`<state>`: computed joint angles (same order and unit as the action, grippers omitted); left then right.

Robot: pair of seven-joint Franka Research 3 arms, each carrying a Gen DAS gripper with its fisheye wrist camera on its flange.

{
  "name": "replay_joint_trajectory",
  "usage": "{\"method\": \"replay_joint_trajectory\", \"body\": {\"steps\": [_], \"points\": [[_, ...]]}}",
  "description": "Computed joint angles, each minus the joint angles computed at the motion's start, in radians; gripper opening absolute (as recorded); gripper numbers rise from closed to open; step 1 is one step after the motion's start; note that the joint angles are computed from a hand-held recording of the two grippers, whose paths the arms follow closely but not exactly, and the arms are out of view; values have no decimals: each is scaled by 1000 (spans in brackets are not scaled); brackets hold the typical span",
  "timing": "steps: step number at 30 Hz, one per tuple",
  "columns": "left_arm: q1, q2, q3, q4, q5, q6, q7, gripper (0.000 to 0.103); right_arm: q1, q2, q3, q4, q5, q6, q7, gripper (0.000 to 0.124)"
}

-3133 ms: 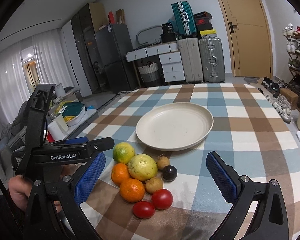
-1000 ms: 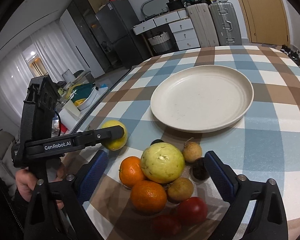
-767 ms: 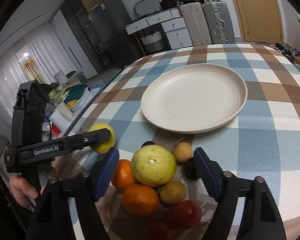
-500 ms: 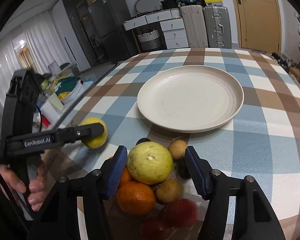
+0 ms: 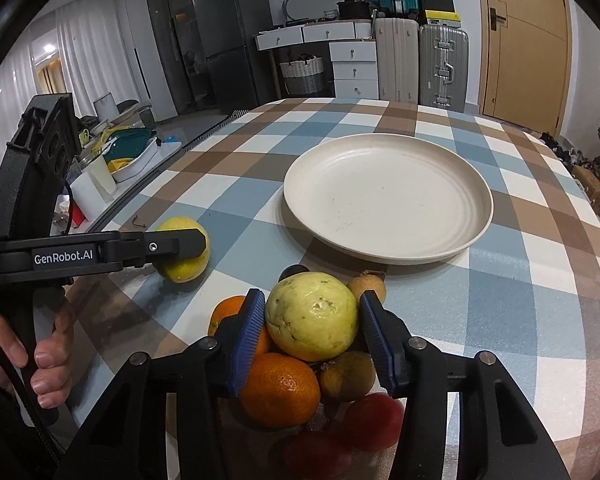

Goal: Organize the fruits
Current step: 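Lift the green citrus with the left tool while the right tool grasps the yellow-green pomelo, then carry both citrus fruits over the cream plate and open both tools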

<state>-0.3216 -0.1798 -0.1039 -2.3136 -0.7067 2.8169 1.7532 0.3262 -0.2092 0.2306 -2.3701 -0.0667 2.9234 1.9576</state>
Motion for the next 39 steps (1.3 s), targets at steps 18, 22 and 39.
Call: {"method": "replay_joint_trajectory", "body": {"steps": [18,22,39], "points": [[-2,-13,7,-11,22,-3,-18,47,143,-13,-120,-60,361,126,-240,49],[7,-16,-2,-12,63,-10,-54,47,233,-16,-189,-69,534,161,-372,49],[16,24,-34,37,234,-12,-199,47,484,-35,-362,-24,1193,249,-955,49]]}}
